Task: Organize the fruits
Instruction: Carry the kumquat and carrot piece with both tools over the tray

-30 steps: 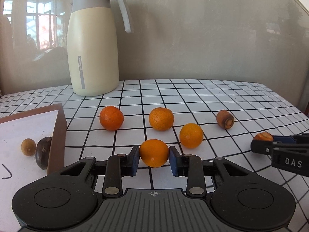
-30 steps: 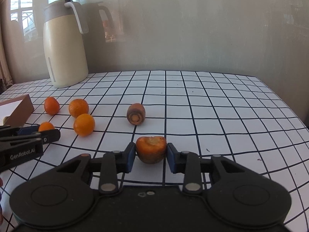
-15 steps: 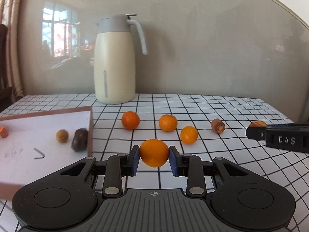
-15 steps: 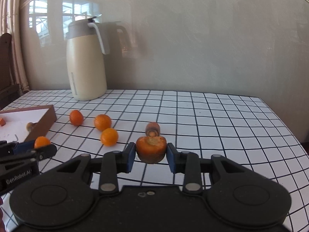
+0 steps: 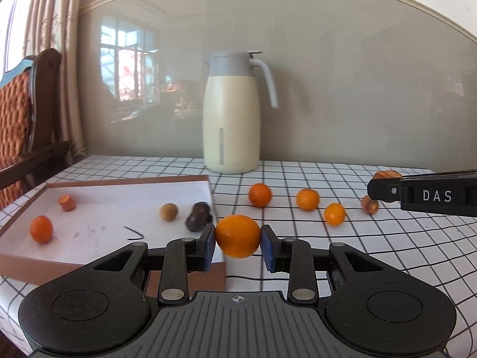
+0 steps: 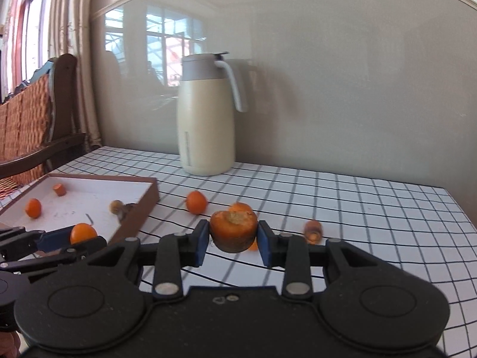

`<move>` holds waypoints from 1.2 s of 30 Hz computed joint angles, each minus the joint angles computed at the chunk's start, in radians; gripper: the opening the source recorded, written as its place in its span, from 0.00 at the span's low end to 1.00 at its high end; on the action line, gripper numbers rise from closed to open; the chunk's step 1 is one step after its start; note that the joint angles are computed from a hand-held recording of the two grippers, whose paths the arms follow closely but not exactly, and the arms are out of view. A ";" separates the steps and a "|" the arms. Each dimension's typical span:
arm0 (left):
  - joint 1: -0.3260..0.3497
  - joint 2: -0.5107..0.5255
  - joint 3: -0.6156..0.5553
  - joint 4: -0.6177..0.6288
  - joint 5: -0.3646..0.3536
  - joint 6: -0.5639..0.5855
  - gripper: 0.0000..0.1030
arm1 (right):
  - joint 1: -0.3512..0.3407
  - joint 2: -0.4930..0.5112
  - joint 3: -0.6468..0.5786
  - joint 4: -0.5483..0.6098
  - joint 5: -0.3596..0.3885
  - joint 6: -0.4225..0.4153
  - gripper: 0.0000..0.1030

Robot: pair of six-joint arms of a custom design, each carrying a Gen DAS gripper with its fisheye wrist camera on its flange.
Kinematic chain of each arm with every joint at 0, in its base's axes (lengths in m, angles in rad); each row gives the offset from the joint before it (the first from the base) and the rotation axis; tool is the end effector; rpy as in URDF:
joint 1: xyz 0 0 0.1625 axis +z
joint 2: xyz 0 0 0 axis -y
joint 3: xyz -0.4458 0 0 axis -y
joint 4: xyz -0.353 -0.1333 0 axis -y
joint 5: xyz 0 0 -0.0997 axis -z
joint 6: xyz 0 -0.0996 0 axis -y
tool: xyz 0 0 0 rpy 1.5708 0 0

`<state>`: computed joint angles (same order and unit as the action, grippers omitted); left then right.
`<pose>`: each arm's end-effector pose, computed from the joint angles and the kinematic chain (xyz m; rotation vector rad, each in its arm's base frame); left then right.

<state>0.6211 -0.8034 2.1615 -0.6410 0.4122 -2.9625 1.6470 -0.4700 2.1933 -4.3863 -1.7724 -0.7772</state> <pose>-0.1528 -0.3855 0.0369 0.5645 1.9989 -1.3286 0.1493 -0.4664 0.0591 0.8250 -2.1571 1.2357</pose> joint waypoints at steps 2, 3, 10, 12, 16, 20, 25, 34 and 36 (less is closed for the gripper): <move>-0.005 -0.024 0.026 -0.033 -0.019 0.026 0.32 | 0.012 0.008 -0.007 0.009 0.007 -0.002 0.25; -0.005 -0.035 0.035 -0.042 -0.026 0.037 0.32 | 0.019 0.011 -0.009 0.011 0.010 -0.003 0.25; -0.004 -0.101 0.093 -0.087 -0.067 0.080 0.32 | 0.045 0.028 -0.022 0.023 0.024 -0.007 0.25; -0.001 -0.115 0.103 -0.092 -0.072 0.085 0.32 | 0.052 0.035 -0.029 0.023 0.028 -0.007 0.25; 0.004 -0.146 0.126 -0.116 -0.079 0.112 0.32 | 0.066 0.049 -0.041 0.033 0.037 -0.010 0.25; 0.008 -0.177 0.148 -0.149 -0.088 0.153 0.32 | 0.084 0.063 -0.058 0.048 0.037 -0.013 0.25; 0.026 -0.230 0.178 -0.186 -0.092 0.207 0.32 | 0.105 0.083 -0.086 0.075 0.037 -0.010 0.25; 0.061 -0.333 0.228 -0.260 -0.101 0.316 0.32 | 0.145 0.122 -0.138 0.107 0.030 -0.008 0.25; 0.072 -0.357 0.238 -0.280 -0.099 0.349 0.32 | 0.155 0.134 -0.153 0.119 0.025 -0.008 0.25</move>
